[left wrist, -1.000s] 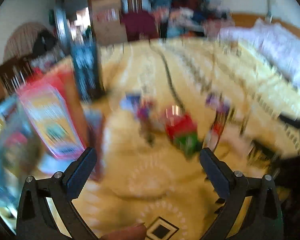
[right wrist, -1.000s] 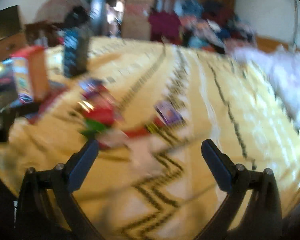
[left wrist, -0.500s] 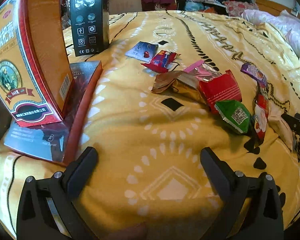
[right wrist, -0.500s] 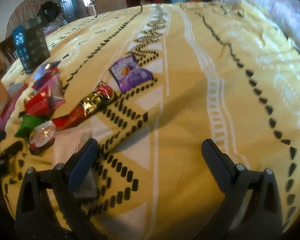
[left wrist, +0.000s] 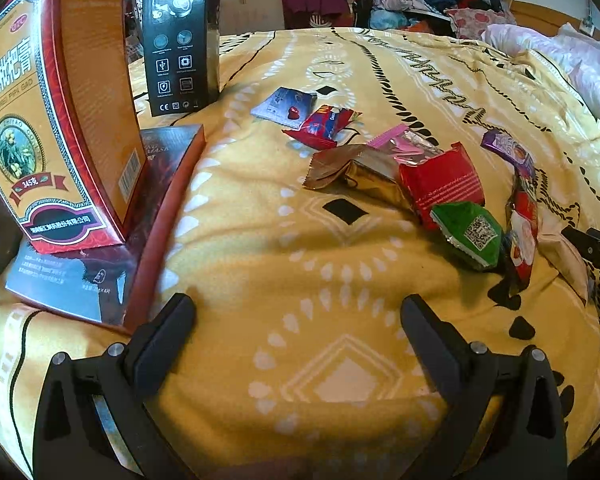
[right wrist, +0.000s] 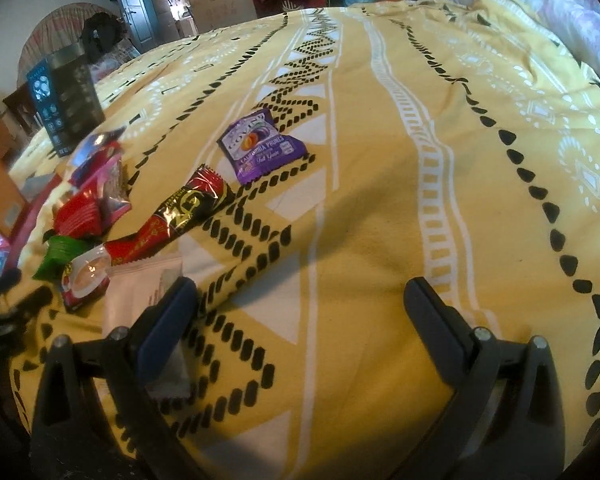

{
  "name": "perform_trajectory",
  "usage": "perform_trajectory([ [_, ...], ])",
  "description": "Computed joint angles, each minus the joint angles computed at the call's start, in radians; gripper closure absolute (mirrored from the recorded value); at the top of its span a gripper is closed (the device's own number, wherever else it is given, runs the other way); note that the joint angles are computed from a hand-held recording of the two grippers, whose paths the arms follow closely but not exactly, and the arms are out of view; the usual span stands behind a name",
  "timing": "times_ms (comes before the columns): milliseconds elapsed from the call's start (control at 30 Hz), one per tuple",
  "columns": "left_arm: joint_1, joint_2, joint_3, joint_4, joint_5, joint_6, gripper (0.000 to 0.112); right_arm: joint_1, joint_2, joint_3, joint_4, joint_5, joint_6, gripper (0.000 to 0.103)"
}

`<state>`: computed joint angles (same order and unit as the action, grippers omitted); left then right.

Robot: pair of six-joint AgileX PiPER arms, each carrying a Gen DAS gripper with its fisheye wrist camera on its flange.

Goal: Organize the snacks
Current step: 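Swing both open tools back toward the remaining snacks on the bed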

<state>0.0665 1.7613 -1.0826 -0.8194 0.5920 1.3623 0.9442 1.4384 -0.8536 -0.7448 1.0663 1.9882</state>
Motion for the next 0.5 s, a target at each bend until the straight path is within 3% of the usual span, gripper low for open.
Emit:
perform_trajectory([
  [500, -0.003, 0.005, -0.006, -0.001, 0.001, 0.003, 0.009, -0.003, 0.0, 0.002, -0.001, -0.003, -0.001, 0.0],
])
